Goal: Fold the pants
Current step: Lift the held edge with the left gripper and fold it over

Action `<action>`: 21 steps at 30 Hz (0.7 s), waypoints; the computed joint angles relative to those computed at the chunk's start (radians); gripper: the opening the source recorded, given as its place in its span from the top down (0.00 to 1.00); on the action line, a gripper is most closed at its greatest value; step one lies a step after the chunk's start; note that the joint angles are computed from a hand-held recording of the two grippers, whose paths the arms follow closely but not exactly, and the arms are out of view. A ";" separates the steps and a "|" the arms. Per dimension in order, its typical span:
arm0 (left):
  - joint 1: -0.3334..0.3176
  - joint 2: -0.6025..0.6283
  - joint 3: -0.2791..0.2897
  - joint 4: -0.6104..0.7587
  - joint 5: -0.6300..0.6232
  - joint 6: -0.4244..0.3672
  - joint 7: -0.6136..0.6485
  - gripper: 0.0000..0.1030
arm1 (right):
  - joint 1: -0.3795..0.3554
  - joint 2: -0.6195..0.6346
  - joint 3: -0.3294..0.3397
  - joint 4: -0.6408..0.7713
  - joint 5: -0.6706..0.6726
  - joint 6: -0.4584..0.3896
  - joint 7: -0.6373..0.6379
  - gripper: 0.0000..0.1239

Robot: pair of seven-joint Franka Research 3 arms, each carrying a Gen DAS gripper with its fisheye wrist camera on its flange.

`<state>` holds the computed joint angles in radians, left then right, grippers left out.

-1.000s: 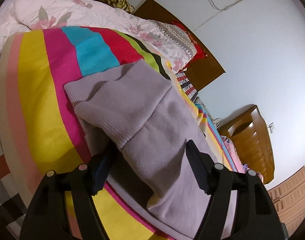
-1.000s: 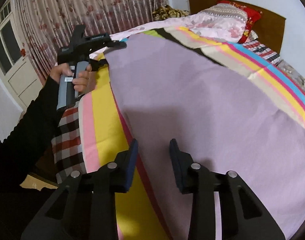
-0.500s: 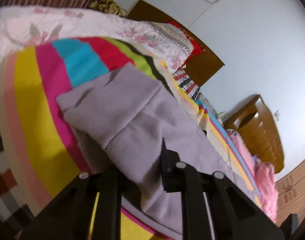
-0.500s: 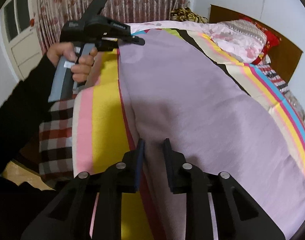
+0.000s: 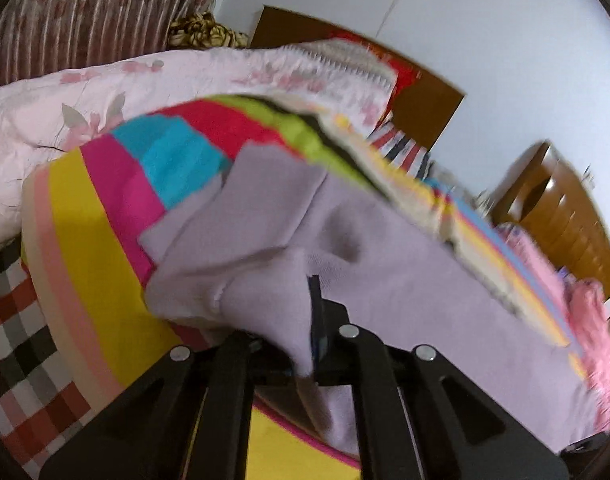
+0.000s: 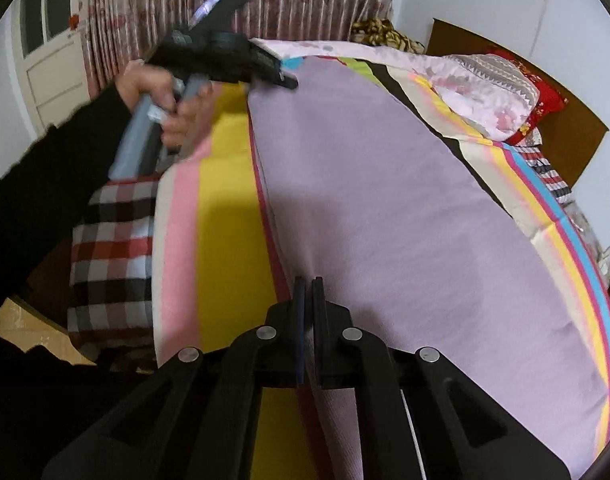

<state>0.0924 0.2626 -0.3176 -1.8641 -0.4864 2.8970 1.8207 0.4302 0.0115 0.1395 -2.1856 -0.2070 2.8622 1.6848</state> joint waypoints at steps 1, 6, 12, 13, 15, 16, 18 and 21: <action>-0.014 -0.002 0.014 -0.007 0.030 0.009 -0.014 0.91 | 0.000 0.001 0.003 0.011 0.073 -0.023 -0.053 0.92; 0.006 -0.005 -0.008 -0.002 0.021 -0.013 -0.015 0.68 | 0.000 -0.003 0.006 0.029 0.246 -0.067 -0.180 0.87; 0.131 -0.020 -0.147 0.001 -0.482 -0.052 0.313 0.25 | -0.007 0.079 0.031 0.137 0.658 -0.036 -0.456 0.87; 0.143 -0.018 -0.154 0.008 -0.555 -0.074 0.349 0.25 | -0.005 0.103 0.027 0.162 0.652 -0.067 -0.446 0.87; 0.170 -0.015 -0.156 0.019 -0.698 -0.136 0.412 0.24 | -0.002 0.135 0.028 0.177 0.645 -0.059 -0.434 0.86; 0.187 -0.012 -0.153 0.025 -0.775 -0.174 0.446 0.24 | -0.023 0.135 0.050 0.173 0.736 -0.050 -0.499 0.85; 0.204 -0.003 -0.137 0.043 -0.880 -0.238 0.493 0.24 | -0.061 0.132 0.078 0.177 0.926 -0.076 -0.622 0.86; 0.208 0.027 -0.107 0.082 -0.998 -0.296 0.536 0.21 | -0.076 0.133 0.069 0.188 1.071 -0.129 -0.686 0.90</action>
